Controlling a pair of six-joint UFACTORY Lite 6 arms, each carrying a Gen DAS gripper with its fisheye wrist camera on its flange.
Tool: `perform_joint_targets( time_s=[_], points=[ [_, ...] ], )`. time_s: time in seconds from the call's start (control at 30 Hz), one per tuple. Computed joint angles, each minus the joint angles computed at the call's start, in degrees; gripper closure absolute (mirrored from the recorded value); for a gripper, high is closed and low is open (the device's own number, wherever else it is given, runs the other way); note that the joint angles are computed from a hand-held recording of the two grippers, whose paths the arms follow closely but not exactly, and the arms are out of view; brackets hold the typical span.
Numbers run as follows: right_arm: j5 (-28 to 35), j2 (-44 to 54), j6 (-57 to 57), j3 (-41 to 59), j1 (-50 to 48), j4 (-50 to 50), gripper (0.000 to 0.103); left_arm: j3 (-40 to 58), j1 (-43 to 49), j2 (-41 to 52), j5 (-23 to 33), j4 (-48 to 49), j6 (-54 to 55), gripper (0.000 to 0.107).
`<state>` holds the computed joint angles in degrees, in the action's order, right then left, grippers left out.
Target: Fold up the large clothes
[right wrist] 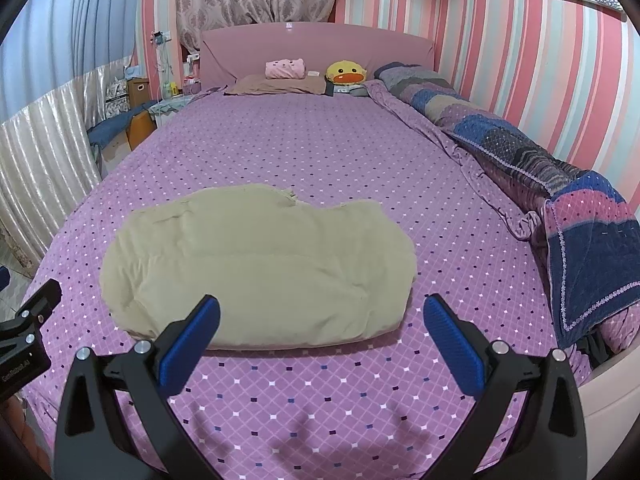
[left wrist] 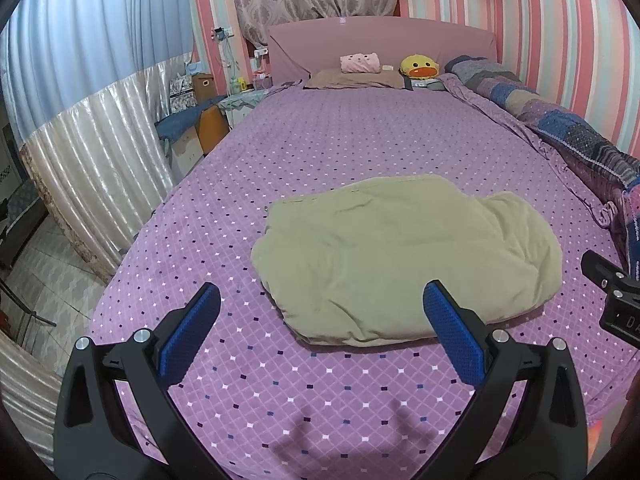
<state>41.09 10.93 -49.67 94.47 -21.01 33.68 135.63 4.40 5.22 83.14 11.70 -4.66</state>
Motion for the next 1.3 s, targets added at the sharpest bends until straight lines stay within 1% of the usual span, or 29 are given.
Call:
perform_joint_targets(
  time_s=[0.3,0.47,0.57,0.67,0.93,1.3],
  points=[
    [-0.11,-0.01,0.09,-0.09,0.11,-0.35,0.002,-0.45,0.04,-0.41,-0.08,0.05,0.34,0.007],
    [-0.45,-0.57,-0.01,-1.01,0.22,-0.22,0.002,1.09,0.55,0.42,0.96,-0.31,0.65,0.007],
    [-0.32,-0.47,-0.11,-0.9,0.15,-0.11,0.002,1.44,1.65,0.94,1.54,-2.09,1.49,0.007],
    [-0.21,-0.33,-0.2,-0.68,0.1,-0.15,0.002,-0.77,0.69,-0.26,0.69,-0.95,0.74,0.007],
    [-0.39,-0.72,0.01,-1.08,0.18,-0.29,0.002,-1.25,-0.96,-0.85,0.24,1.3,-0.11,0.007],
    [-1.76,-2.64,0.52,-3.96,0.75,-0.33,0.002,0.71,-0.8,0.31,1.55,0.66,-0.16,0.007]
  ],
)
